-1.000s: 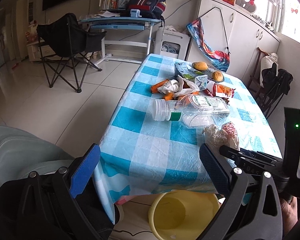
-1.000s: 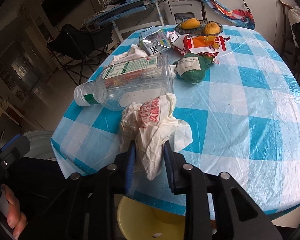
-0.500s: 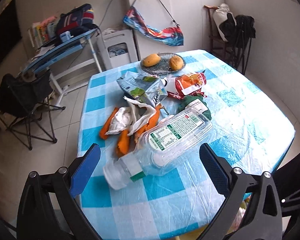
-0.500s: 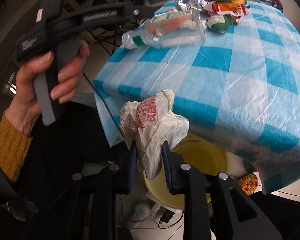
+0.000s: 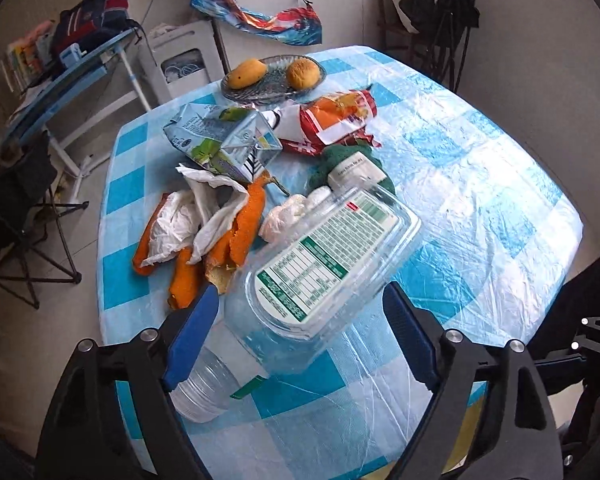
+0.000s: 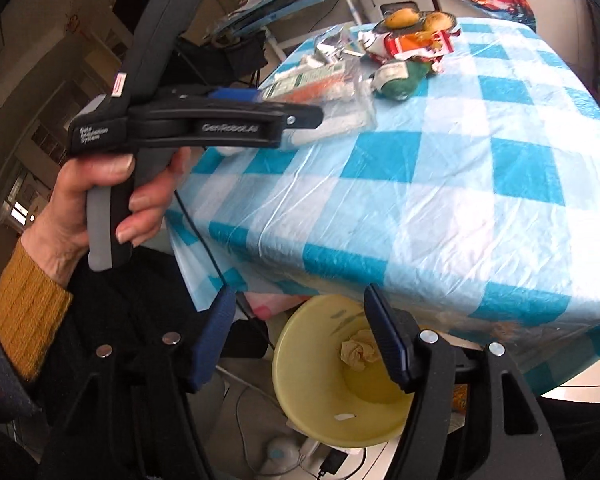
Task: Collect trash
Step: 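Release the tissue into the bucket with the right gripper while the left gripper grasps the clear plastic bottle, then carry the clear bottle to the yellow bucket and open the left gripper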
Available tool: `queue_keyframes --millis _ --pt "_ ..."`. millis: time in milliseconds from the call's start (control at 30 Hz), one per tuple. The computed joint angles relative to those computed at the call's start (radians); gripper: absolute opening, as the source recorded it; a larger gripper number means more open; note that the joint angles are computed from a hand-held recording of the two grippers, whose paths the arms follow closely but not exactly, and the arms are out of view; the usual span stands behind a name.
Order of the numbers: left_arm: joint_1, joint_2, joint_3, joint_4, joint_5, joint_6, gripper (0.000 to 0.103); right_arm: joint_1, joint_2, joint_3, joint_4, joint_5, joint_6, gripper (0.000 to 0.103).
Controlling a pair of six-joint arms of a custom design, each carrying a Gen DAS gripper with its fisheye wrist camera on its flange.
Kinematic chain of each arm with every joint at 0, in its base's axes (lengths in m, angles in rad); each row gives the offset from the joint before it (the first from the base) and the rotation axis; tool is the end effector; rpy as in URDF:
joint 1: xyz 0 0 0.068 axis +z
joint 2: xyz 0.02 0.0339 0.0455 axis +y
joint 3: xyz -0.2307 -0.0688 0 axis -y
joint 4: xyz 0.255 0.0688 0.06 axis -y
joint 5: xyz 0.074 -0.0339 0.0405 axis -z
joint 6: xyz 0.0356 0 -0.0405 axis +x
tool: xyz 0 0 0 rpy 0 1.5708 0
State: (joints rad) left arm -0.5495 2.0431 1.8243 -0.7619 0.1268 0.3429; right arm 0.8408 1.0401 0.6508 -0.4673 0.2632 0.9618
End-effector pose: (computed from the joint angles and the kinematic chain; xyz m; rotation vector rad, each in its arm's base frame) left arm 0.3795 -0.2377 0.2313 1.1480 2.2855 -0.2416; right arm 0.1622 0.1674 0.1893 0.2691 2.4397 0.5158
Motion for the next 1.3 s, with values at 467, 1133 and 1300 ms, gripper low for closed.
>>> queue_keyframes --millis 467,1133,1300 --pt "-0.076 -0.048 -0.113 0.088 -0.043 0.013 0.066 -0.033 -0.172 -0.018 -0.127 0.196 0.094 0.067" --pt "0.075 -0.536 -0.662 -0.02 0.263 -0.287 0.061 -0.145 -0.081 0.098 -0.193 0.211 0.038 0.068" --pt "0.07 -0.629 -0.82 -0.095 0.276 -0.279 0.054 -0.288 0.096 0.191 -0.149 0.097 -0.104 0.068"
